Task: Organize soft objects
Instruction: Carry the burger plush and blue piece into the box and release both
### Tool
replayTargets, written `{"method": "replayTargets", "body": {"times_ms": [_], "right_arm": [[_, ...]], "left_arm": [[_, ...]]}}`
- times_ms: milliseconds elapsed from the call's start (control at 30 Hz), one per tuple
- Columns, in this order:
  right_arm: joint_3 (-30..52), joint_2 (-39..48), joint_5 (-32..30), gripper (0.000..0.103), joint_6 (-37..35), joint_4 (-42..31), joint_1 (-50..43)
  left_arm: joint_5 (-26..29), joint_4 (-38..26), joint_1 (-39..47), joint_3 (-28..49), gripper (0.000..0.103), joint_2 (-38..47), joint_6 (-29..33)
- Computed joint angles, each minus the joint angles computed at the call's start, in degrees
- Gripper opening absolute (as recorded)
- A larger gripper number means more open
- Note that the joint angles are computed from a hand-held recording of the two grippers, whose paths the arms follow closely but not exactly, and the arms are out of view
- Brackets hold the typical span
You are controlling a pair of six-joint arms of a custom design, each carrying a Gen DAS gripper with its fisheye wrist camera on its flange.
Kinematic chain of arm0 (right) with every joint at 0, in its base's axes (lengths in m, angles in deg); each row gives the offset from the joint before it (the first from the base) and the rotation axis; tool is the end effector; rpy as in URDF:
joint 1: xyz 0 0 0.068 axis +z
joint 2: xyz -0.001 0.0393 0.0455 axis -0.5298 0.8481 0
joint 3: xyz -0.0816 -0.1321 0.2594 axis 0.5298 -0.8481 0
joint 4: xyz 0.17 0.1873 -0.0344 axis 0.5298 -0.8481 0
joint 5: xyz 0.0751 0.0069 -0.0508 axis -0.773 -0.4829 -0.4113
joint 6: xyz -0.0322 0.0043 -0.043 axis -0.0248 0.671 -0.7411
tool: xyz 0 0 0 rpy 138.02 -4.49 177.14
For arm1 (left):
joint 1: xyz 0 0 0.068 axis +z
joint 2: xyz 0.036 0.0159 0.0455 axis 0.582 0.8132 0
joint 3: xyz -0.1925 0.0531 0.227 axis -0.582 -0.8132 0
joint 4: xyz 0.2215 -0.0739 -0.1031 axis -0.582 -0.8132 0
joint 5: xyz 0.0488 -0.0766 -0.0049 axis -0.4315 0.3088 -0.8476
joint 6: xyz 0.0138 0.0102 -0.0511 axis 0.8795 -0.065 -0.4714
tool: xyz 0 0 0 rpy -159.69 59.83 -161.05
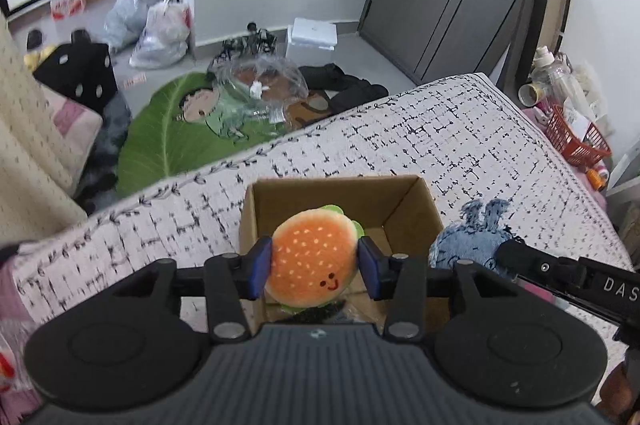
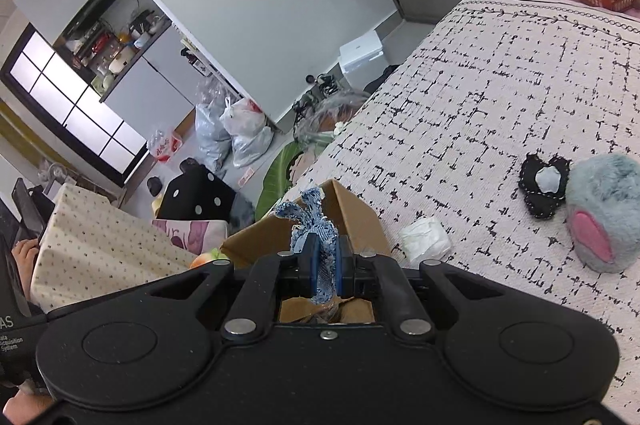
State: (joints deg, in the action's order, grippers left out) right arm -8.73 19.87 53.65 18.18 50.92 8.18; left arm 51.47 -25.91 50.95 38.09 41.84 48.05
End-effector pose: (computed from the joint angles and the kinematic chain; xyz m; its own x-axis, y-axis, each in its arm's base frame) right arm 0.2003 0.1546 0.1840 -0.6331 0.5708 -0.5228 0.2636 0.7940 0.5478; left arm 0.2914 0.0649 0.1964 -0.8139 0.1095 -0.5705 0.2477 0.9538 -0.1703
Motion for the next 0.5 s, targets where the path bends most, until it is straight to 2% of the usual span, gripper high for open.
{"method": "replayTargets", "body": {"times_ms": [167,267,333,467,500], "right_arm": [[0.08,0.57,-1.06,0.008,0.14,0.08,-0.22],[-0.01,0.48,-1.95,0.009,0.07,0.60,-0.36],[-0.12,0.63,-3.85,0.014,-0.15,1.62,-0.69],[0.68,0.72,-5.45,0.017,-0.03,-0.11,-0.36],[0.65,0.11,-5.03,0.022,0.00,-0.77,-0.07]], "left_arm": [[-1.77,0.00,-0.81,0.77,0.051,0.97,-0.98],[-1.80,0.06,-0.76,0.68,0.059,0.52,-0.88],[-2.35,-0.09,-1.03,0.61,0.062,-0.04,-0.83],[-2.77,-1.14,-1.11,0.70,0.063,-1.28,-1.34],[-2.94,-1.44,-1.22,0.60,0.063,-1.79,-1.31]]}}
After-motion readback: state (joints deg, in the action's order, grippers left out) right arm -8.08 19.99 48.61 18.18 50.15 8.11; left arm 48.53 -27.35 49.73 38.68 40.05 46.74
